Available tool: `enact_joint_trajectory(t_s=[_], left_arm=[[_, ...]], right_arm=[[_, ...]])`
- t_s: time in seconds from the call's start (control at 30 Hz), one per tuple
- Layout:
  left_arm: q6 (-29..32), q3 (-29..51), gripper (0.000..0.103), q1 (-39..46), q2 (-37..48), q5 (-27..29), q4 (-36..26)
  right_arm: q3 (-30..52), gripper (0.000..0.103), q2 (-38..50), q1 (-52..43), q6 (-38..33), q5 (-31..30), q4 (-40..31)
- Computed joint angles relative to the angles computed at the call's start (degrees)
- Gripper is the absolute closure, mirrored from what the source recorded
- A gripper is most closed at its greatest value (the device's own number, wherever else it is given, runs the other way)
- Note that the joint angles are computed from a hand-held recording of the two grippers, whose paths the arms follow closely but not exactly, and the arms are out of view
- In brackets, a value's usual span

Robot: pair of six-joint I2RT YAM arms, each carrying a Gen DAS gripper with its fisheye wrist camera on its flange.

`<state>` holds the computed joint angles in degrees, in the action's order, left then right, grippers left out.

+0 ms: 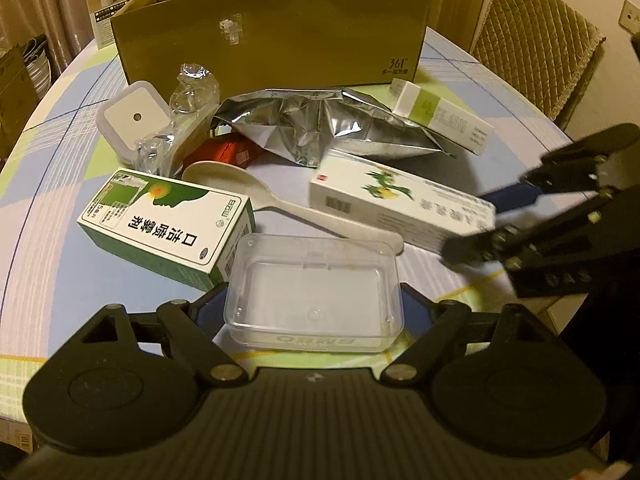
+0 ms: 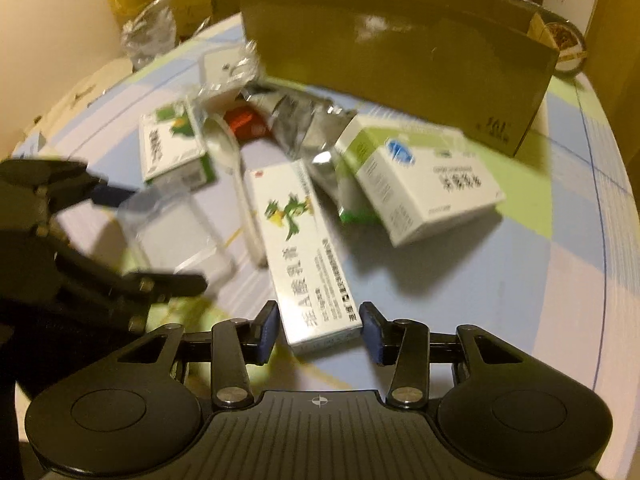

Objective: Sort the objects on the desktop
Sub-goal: 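Reach the right tool to the white bird-print ointment box and close on it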

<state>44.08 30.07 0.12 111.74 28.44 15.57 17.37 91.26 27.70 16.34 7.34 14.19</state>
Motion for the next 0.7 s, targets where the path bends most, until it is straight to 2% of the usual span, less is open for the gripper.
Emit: enact_joint_trajectory(t_s=[0.17, 0.4, 0.43, 0.5, 0.7], left_arm=[[0.9, 0.0, 0.019, 0.7, 0.1, 0.4, -0.1], [0.6, 0.1, 0.018, 0.4, 0.3, 0.3, 0.6], [0.7, 0.0, 0.018, 0.3, 0.4, 0.1, 0.7], [0.8, -0.2, 0.018, -0.1, 0.7, -0.3, 1.3], [1.4, -2.1, 0.019, -0.8, 0.1, -1.9, 3.9]], right_arm=[[-0.1, 0.056, 1.2, 4.5, -3.7, 4.4, 1.9], [1.5, 0.056, 6.1, 1.4, -8.2, 2.0, 7.1], [1.6, 0.057, 6.4, 1.3, -8.5, 1.6, 7.1], [1.4, 0.064, 6.0, 1.0, -7.6, 1.0, 6.5], [1.1, 0.064, 4.3, 2.7, -6.2, 2.4, 4.0]])
